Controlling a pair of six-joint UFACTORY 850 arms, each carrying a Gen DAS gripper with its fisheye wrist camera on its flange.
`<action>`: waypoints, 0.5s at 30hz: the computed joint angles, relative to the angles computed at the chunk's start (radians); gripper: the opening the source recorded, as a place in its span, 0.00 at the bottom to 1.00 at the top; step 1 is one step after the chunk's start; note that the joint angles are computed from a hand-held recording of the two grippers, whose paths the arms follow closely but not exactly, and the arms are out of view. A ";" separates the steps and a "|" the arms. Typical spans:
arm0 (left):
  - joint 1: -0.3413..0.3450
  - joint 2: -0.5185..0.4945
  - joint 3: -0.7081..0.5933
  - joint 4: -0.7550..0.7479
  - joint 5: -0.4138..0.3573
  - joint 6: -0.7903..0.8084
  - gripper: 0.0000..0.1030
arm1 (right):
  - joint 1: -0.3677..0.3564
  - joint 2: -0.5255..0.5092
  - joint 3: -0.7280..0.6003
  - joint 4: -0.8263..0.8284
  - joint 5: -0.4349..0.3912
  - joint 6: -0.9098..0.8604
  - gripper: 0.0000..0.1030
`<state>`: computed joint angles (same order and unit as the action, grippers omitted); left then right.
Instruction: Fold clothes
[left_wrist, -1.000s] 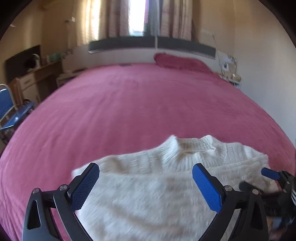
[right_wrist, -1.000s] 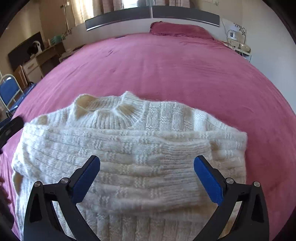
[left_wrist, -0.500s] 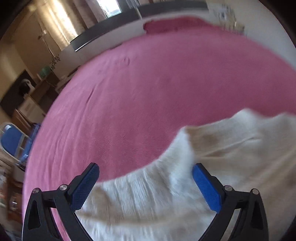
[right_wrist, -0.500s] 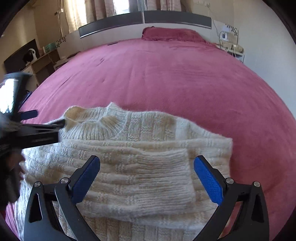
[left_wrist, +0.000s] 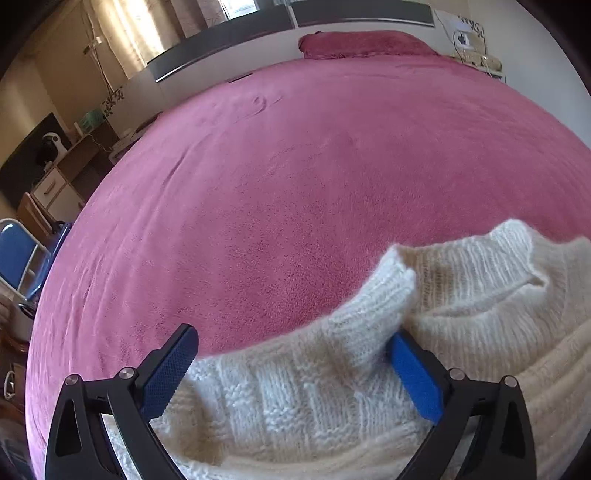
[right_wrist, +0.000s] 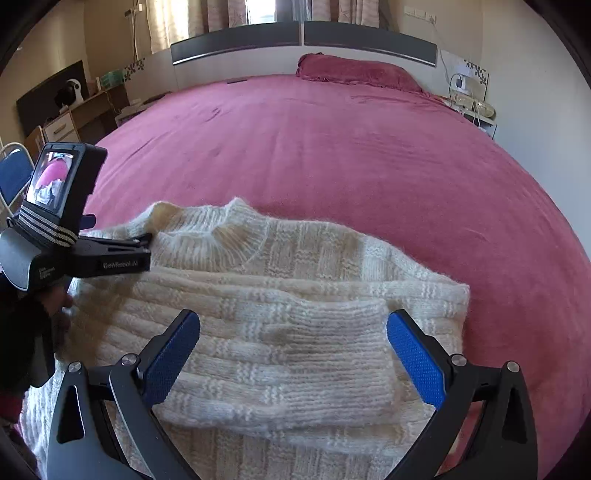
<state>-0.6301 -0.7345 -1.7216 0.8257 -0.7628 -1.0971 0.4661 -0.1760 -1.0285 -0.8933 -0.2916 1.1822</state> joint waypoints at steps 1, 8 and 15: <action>-0.004 0.014 0.014 0.015 0.005 -0.011 1.00 | -0.002 -0.001 0.000 0.007 -0.002 -0.006 1.00; -0.095 0.184 0.208 0.050 0.036 -0.106 1.00 | 0.003 -0.015 -0.017 -0.036 -0.034 0.017 1.00; -0.117 0.228 0.309 -0.039 0.093 -0.195 1.00 | 0.023 -0.044 -0.029 -0.061 -0.094 -0.002 1.00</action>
<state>-0.7475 -0.5060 -1.4125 0.7871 -0.6698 -1.2922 0.4891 -0.2202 -1.0571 -0.9543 -0.3853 1.1806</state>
